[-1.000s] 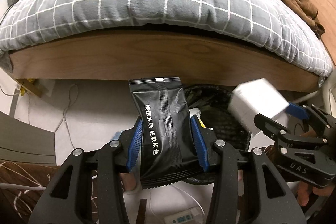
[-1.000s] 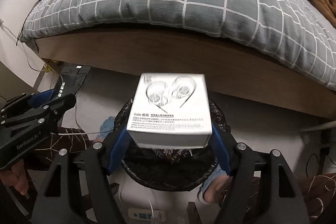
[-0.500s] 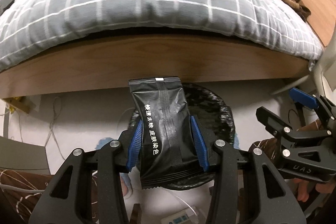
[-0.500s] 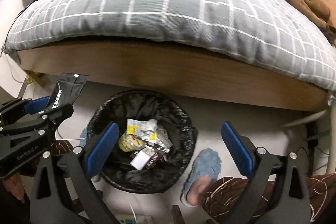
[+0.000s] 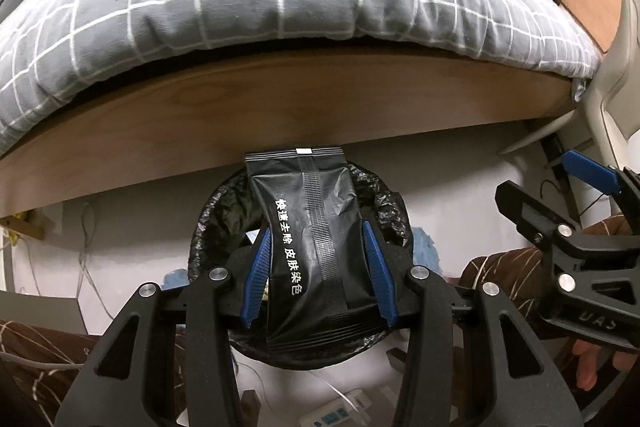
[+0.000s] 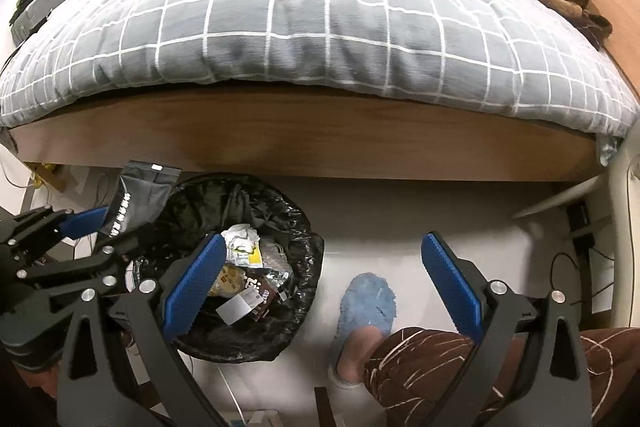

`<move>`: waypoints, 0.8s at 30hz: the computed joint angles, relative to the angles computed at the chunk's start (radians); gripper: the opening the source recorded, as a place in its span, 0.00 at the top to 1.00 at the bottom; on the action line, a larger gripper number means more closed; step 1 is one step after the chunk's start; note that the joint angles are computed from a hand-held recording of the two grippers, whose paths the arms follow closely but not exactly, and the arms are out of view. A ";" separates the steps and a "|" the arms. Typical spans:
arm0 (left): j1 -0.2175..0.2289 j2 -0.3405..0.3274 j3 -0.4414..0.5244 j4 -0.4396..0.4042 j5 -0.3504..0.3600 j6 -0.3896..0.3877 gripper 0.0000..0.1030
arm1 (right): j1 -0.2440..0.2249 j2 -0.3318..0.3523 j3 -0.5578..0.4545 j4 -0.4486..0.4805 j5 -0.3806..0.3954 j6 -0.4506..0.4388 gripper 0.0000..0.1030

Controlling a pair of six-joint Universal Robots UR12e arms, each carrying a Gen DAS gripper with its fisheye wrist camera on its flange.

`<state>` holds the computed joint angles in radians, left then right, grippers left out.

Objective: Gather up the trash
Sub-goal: 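Open both tools over the bin to drop the sachet and box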

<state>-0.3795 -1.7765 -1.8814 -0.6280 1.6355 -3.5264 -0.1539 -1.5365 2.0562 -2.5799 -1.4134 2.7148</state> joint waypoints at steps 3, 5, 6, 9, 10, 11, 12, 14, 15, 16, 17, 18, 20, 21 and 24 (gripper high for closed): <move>-0.002 0.002 -0.003 -0.001 0.018 0.007 0.52 | 0.002 0.000 0.003 -0.013 -0.004 0.001 0.09; -0.005 0.002 -0.003 -0.002 0.041 0.007 0.44 | 0.002 -0.001 0.003 -0.015 -0.005 0.006 0.09; -0.005 0.004 -0.006 0.004 0.046 0.008 0.38 | 0.003 -0.002 0.005 -0.023 -0.008 0.004 0.09; -0.006 0.010 -0.012 0.014 0.081 0.006 0.22 | 0.006 -0.002 0.002 -0.039 -0.002 0.004 0.09; -0.005 0.015 -0.015 0.018 0.102 0.003 0.19 | 0.006 -0.002 0.000 -0.045 0.001 0.006 0.09; -0.003 0.019 -0.017 0.021 0.114 0.001 0.16 | 0.006 -0.002 -0.002 -0.051 0.006 0.009 0.09; -0.001 0.024 -0.019 0.022 0.124 -0.003 0.13 | 0.008 -0.001 -0.007 -0.057 0.013 0.014 0.09; 0.007 0.039 -0.025 0.032 0.144 -0.016 0.07 | 0.011 0.000 -0.014 -0.072 0.024 0.026 0.09; 0.010 0.046 -0.026 0.034 0.158 -0.022 0.06 | 0.013 0.001 -0.019 -0.084 0.034 0.034 0.09; 0.012 0.053 -0.026 0.035 0.168 -0.025 0.06 | 0.016 0.002 -0.023 -0.098 0.041 0.042 0.09; 0.018 0.062 -0.025 0.038 0.176 -0.025 0.06 | 0.020 0.004 -0.028 -0.114 0.048 0.050 0.09; 0.023 0.067 -0.024 0.043 0.185 -0.024 0.06 | 0.022 0.004 -0.031 -0.123 0.053 0.054 0.09; 0.027 0.075 -0.015 0.048 0.203 -0.027 0.06 | 0.031 0.007 -0.040 -0.151 0.070 0.061 0.09; 0.029 0.079 -0.013 0.053 0.209 -0.030 0.06 | 0.034 0.009 -0.046 -0.161 0.073 0.063 0.09; 0.040 0.087 -0.002 0.069 0.224 -0.029 0.06 | 0.042 0.020 -0.073 -0.165 0.096 0.076 0.09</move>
<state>-0.3397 -1.6897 -1.8830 -0.5594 1.8595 -3.5555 -0.1122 -1.5164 1.9832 -2.7448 -1.3169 2.7905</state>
